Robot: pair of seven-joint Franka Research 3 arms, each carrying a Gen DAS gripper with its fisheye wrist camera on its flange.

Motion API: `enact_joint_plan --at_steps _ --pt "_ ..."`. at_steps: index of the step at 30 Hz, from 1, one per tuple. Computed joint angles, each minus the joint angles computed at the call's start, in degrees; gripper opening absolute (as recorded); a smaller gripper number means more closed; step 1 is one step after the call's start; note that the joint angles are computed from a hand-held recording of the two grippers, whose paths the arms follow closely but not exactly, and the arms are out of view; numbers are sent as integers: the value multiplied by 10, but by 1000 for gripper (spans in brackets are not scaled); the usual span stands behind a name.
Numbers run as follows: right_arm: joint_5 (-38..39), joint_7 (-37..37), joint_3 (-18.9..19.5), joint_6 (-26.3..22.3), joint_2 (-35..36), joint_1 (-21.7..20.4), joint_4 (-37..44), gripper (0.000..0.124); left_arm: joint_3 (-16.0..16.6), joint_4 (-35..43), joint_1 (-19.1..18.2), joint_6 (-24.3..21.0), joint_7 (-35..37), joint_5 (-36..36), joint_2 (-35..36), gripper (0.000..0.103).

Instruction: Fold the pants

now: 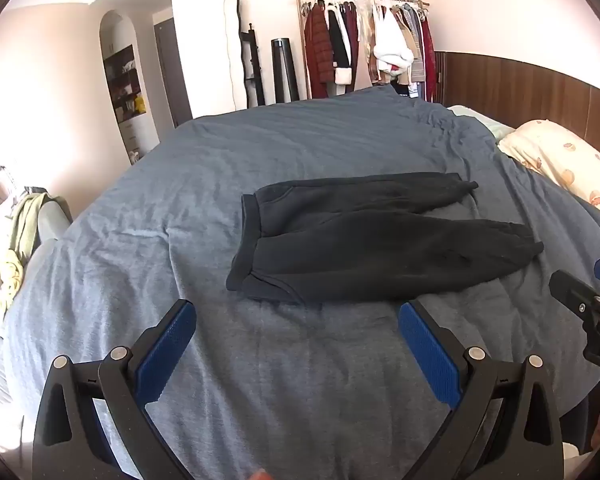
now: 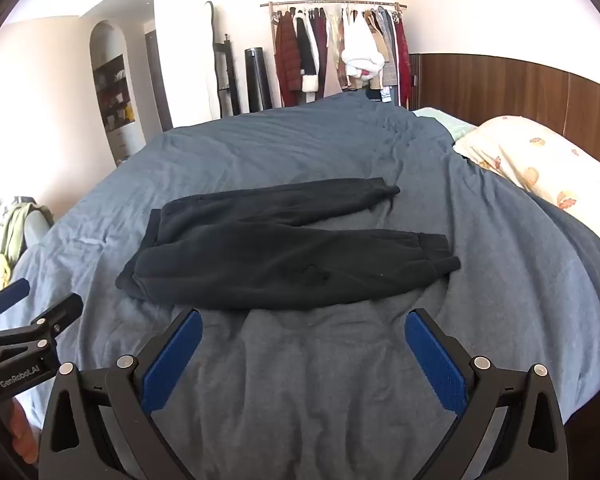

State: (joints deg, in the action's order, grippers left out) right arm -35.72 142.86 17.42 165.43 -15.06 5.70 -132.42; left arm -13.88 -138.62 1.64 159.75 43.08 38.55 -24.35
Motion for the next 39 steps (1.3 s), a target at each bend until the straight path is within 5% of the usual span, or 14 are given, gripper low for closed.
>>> enact_joint_plan --at_steps 39 --pt "-13 12 1 10 2 -2 1 103 -10 -7 19 52 -2 3 -18 103"
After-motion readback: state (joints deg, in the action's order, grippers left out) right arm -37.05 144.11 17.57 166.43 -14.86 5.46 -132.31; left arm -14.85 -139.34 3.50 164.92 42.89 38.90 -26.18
